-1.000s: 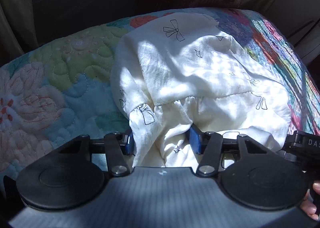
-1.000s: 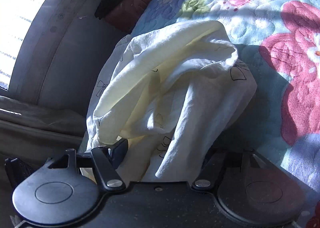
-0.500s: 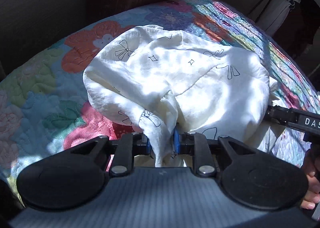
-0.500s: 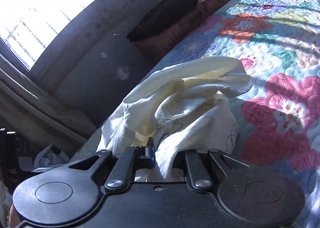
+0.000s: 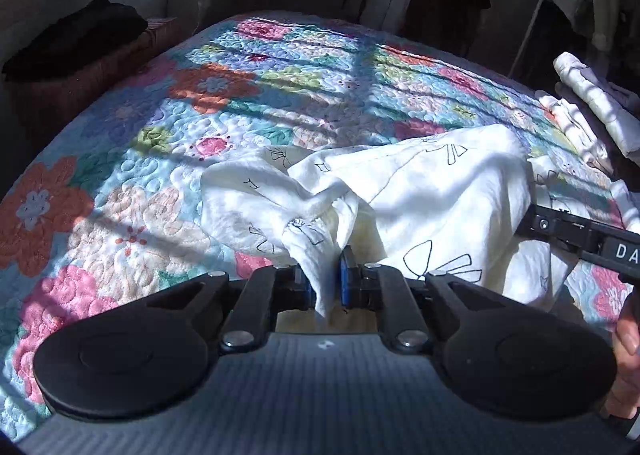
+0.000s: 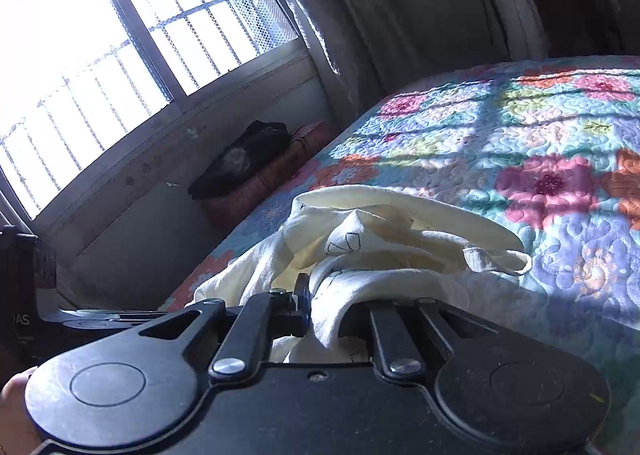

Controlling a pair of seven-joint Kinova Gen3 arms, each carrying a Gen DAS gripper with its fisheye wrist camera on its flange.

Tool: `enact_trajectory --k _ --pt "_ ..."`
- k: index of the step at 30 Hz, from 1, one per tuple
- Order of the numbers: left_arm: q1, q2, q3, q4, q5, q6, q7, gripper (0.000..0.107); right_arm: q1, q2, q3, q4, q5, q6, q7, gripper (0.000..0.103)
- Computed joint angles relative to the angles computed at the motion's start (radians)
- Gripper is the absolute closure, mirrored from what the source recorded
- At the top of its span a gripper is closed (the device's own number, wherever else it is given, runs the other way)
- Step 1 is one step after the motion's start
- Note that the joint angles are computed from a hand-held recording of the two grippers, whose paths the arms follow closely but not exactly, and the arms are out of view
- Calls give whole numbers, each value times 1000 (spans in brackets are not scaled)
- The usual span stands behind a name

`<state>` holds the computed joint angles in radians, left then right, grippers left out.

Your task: Fold clothes

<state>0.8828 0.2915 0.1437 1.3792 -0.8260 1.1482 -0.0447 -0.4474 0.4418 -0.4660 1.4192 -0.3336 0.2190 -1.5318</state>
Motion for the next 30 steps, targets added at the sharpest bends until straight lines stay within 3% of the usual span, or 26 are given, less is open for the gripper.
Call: enact_trajectory --k 4,7,9,11,14,18,20,22,25,27,30 --pt "55 75 -16 -128 -67 41 -28 96 105 -70 -79 133 32 -154 49 91" --pt "112 115 -67 -208 -118 55 -48 96 173 -90 -143 183 101 -269 55 91" --pt "166 129 -141 -244 -119 44 -71 96 174 -116 -127 214 166 -350 28 91" --pt "162 142 -141 -298 -95 54 -114 95 129 -158 -45 244 194 -384 -2 91" --pt "66 188 -29 -372 23 94 -217 92 41 -173 94 258 118 -313 -49 91" --pt "18 291 28 -458 182 172 -349 89 -72 -152 279 288 44 -150 -160 91" --pt "25 314 13 -464 240 168 -356 89 -139 -157 372 310 67 -81 -236 91" --pt "69 308 -54 -452 268 133 -348 89 -187 -161 433 351 77 -73 -268 91" --pt "114 298 -106 -455 249 97 -329 86 -189 -175 439 374 103 -69 -293 90" --pt "125 288 -126 -454 234 54 -326 68 -210 -187 462 382 147 -57 -331 89" --pt "130 282 -143 -443 210 -35 -327 58 -205 -191 452 387 201 -61 -356 89"
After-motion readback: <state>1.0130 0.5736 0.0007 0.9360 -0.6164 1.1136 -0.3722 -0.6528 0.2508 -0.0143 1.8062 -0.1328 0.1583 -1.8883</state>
